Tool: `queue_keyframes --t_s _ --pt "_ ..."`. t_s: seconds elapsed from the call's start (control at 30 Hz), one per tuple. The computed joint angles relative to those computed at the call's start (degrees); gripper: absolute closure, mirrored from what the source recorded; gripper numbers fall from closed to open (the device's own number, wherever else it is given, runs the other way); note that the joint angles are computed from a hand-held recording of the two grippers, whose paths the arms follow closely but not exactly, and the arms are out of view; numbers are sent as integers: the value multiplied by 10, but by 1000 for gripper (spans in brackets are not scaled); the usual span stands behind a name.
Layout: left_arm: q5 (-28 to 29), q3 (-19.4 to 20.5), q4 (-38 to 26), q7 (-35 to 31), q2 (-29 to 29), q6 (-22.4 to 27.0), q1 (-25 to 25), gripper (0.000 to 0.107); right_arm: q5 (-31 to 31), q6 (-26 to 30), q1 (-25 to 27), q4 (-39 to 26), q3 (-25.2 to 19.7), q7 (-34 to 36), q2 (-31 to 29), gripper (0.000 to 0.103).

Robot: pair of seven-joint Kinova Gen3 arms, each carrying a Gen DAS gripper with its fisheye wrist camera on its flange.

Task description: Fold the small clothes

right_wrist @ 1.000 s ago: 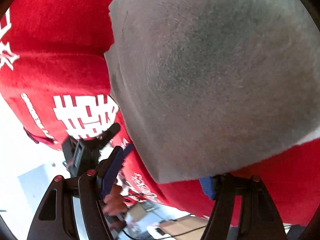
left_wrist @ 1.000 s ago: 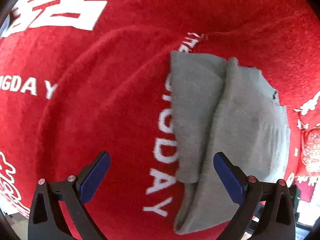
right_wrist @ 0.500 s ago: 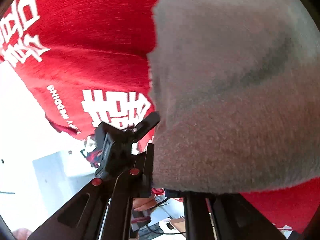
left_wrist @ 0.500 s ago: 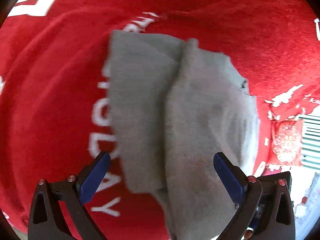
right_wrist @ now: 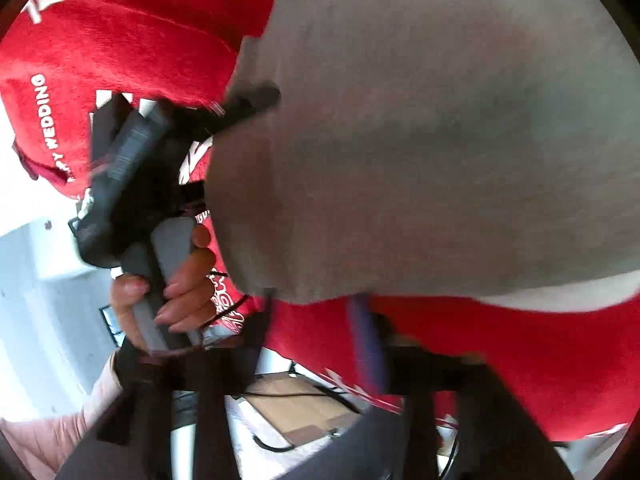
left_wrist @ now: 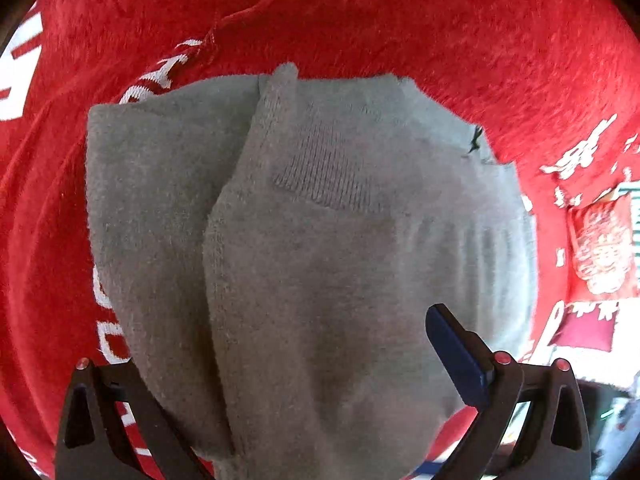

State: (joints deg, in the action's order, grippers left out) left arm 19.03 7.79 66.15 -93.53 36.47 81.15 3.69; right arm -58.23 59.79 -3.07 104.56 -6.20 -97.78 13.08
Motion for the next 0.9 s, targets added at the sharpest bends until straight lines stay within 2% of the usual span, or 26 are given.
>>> queue_keyframes --t_s 0.07,0.1,0.17,0.2,0.23,0.27,0.3,0.33,0.43,0.53,0.63,0.7,0.83,0.9 --pt "-17 -4 4 -3 -6 -7 12 7 39 14 -12 -19 43 -15 -19 32" --pt "-27 -7 6 -1 -10 -12 18 14 63 12 -26 -27 69 -25 -27 32" --pt "-45 -13 7 5 -14 -18 28 25 109 10 -60 -45 122 -45 -28 42" --pt "-51 -14 12 5 -18 -23 30 39 133 12 -79 -56 149 -55 -20 73" --pt "-59 -16 12 9 -20 -27 35 53 156 19 -97 -74 171 -70 -8 99" --pt "-59 -15 10 13 -20 -29 36 59 179 26 -108 -90 182 -83 4 98" --pt "-54 -13 9 16 -20 -32 35 72 203 30 -112 -106 183 -95 15 98" --pt "-58 -13 7 17 -22 -33 36 77 218 32 -108 -119 173 -98 29 99" --pt "-79 -14 8 14 -32 -40 49 85 254 44 -63 -141 100 -88 63 99" --pt "-62 -5 8 7 -50 -48 41 85 287 41 -31 -152 44 -88 63 99" --pt "-33 5 -23 -5 -64 -24 26 86 245 34 27 -134 3 -57 65 99" --pt "-24 8 -54 1 -60 -9 32 86 199 37 59 -115 1 -20 62 99" --pt "-26 18 -125 19 -43 15 76 86 144 32 139 -73 -21 32 37 99" --pt "-31 23 -166 26 -25 27 106 86 117 34 171 -50 -16 57 21 99"
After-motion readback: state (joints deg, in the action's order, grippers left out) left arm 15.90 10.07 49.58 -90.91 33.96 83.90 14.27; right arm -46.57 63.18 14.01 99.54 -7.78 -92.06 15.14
